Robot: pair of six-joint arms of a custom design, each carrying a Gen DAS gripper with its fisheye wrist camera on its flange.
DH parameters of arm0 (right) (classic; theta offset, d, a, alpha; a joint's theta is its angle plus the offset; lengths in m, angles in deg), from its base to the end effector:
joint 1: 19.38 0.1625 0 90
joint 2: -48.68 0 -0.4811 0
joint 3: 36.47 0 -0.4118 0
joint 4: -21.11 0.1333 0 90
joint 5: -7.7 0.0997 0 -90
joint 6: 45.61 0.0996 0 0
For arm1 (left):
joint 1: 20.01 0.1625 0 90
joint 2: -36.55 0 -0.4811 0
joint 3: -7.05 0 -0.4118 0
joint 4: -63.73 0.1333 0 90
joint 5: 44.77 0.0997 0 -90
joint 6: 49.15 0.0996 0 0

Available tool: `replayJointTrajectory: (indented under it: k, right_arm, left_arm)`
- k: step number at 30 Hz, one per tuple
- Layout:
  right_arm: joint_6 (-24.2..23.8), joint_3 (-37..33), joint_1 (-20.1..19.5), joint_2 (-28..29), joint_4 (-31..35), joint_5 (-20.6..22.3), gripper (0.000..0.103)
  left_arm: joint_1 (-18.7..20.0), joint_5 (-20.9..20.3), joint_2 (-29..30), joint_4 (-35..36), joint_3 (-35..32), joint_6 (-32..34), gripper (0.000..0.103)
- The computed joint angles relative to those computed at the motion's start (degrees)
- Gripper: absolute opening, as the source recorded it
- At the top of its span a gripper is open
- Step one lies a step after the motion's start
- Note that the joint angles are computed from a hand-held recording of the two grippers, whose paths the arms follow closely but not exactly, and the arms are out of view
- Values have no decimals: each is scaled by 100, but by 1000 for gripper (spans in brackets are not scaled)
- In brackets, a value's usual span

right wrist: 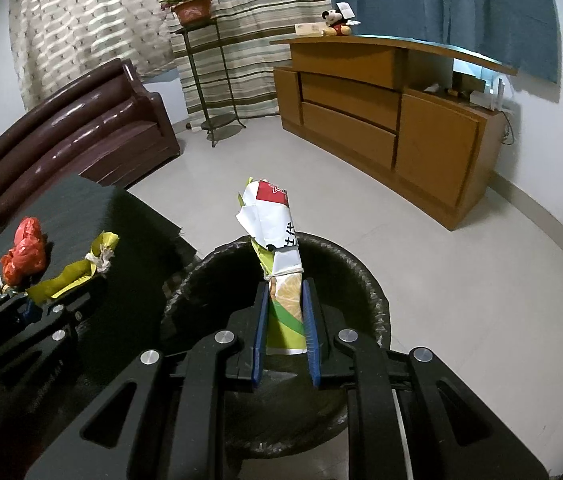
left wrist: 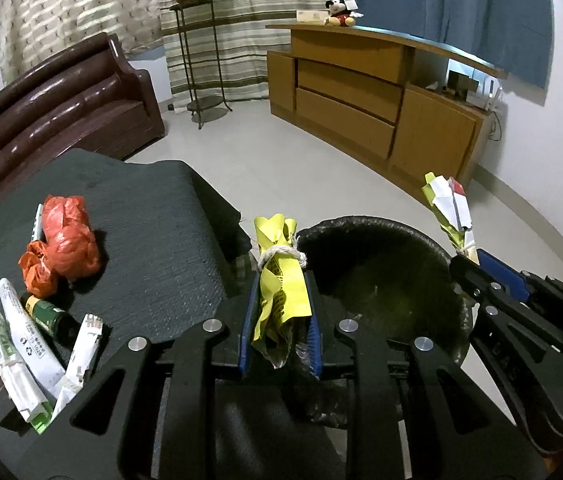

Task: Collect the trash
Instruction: 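Carry both held wrappers over the black trash bin, then open both grippers to drop the wrappers into the bin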

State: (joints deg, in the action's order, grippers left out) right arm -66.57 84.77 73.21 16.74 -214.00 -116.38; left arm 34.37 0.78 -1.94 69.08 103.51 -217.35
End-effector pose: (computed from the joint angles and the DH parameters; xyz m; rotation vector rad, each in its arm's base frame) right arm 0.1017 -0.5335 0.0414 0.1000 -2.2398 1.0487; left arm -0.1482 -0.5554 0.0045 0.7434 2.2642 -0.7504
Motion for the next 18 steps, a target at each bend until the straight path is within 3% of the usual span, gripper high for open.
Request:
replayJointTrajectory:
  k: [11,13,15,18]
  right_arm:
    - [164,-26,-28,-60,140,-68,18]
    - [195,-36,-27,-72,180,-80,18]
    - [203,-39,-25,-76,184,-92,19]
    - [219,-37,-28,-75,154,-101,23]
  left_arm:
    - [39,-21,121,182,-181,-2,22]
    - [49,-31,129,221,-204,-18,28]
    - [43,-37,103,162,-172,-17,41]
    - [31,-50,96,127,-155,11,45]
